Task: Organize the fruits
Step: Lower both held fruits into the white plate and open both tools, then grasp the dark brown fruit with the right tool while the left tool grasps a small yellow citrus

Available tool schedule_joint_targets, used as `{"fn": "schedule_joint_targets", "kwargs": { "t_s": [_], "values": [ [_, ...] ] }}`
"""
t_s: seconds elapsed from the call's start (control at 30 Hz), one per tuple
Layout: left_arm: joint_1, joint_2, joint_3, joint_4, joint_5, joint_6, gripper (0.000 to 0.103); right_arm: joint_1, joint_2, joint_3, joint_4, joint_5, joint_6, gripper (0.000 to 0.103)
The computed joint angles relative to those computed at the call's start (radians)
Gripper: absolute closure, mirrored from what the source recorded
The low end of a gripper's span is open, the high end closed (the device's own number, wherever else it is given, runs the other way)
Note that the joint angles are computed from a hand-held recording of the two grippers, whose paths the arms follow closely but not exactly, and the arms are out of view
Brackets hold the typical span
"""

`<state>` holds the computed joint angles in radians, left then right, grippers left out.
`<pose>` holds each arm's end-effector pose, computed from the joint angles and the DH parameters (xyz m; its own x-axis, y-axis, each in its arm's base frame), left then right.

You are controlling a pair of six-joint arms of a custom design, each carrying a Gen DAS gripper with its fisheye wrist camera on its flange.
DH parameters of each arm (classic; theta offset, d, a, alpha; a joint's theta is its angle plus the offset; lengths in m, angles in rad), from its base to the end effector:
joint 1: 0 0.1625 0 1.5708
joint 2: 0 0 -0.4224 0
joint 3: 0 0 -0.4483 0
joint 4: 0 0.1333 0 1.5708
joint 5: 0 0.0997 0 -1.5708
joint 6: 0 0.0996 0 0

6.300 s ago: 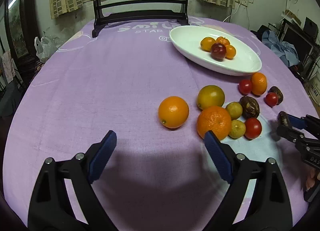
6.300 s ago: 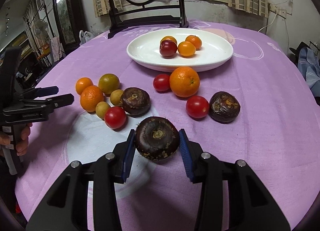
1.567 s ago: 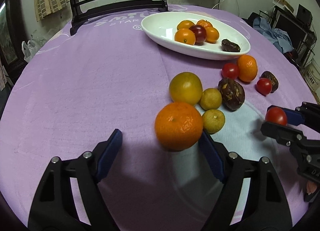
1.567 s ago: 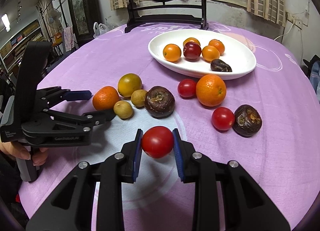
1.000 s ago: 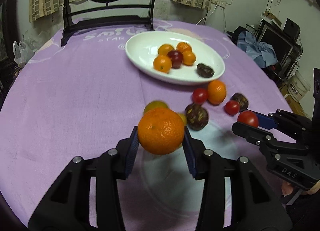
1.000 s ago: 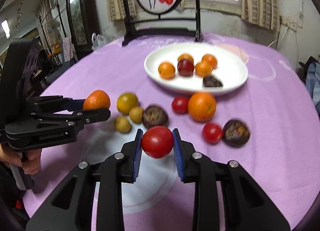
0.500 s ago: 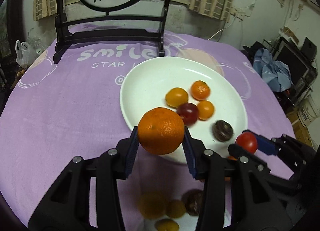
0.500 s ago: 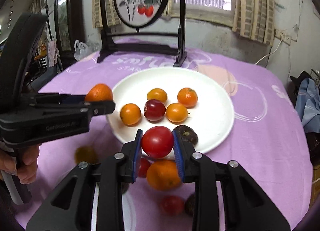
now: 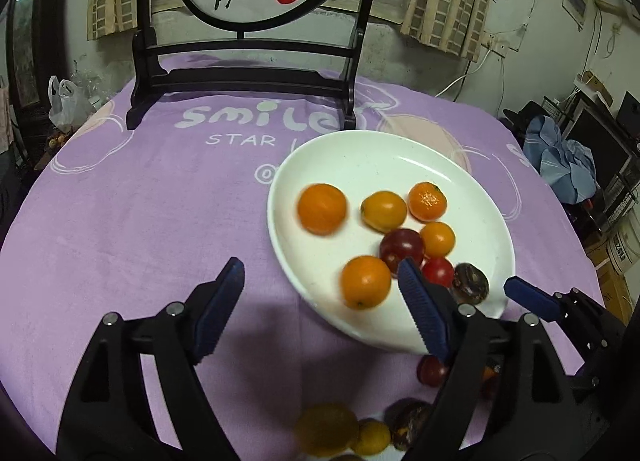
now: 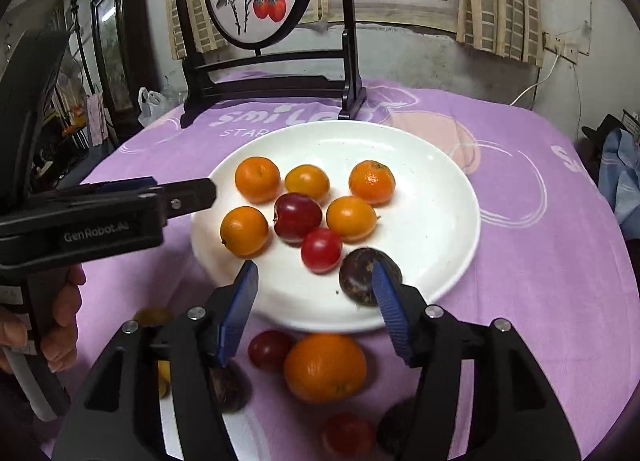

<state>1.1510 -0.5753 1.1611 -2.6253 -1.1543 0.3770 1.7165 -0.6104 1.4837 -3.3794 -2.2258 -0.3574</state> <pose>-0.1912 -0.8543 0.1082 -0.7119 0.4913 -0.5019 0.6729 0.6817 -0.2871 0.1817 -0.7382 0.0944 -0.7716 0.1411 0.6203 -0.3801 0.6796 -0.6274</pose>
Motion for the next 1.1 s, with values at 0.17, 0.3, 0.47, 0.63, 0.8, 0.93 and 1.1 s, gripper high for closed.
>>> {"fn": "schedule_joint_targets", "kwargs": {
  "t_s": [0.17, 0.3, 0.47, 0.63, 0.8, 0.93, 1.1],
  "values": [
    [-0.001, -0.077, 0.11, -0.02, -0.01, 0.016, 0.019, 0.008, -0.045, 0.075, -0.001, -0.014, 0.035, 0.043],
    [-0.003, -0.131, 0.194, -0.034, 0.006, 0.046, 0.019, 0.017, -0.08, 0.154, -0.056, -0.032, 0.037, 0.043],
    [0.005, -0.196, 0.3, -0.089, 0.01, 0.073, 0.015, 0.016, -0.108, 0.234, -0.108, -0.042, 0.059, 0.043],
    [0.021, -0.228, 0.352, -0.1, 0.01, 0.068, 0.012, 0.019, -0.112, 0.28, -0.139, -0.076, 0.057, 0.043],
    [0.044, -0.235, 0.355, -0.081, -0.029, 0.051, 0.012, 0.019, -0.111, 0.304, -0.141, -0.104, 0.059, 0.043],
    [0.052, -0.237, 0.365, -0.098, -0.035, 0.074, 0.012, 0.014, -0.108, 0.312, -0.127, -0.127, 0.068, 0.043],
    [0.053, -0.241, 0.365, -0.094, -0.043, 0.076, 0.011, 0.01, -0.105, 0.307, -0.091, -0.174, 0.099, 0.043]
  ]
}}
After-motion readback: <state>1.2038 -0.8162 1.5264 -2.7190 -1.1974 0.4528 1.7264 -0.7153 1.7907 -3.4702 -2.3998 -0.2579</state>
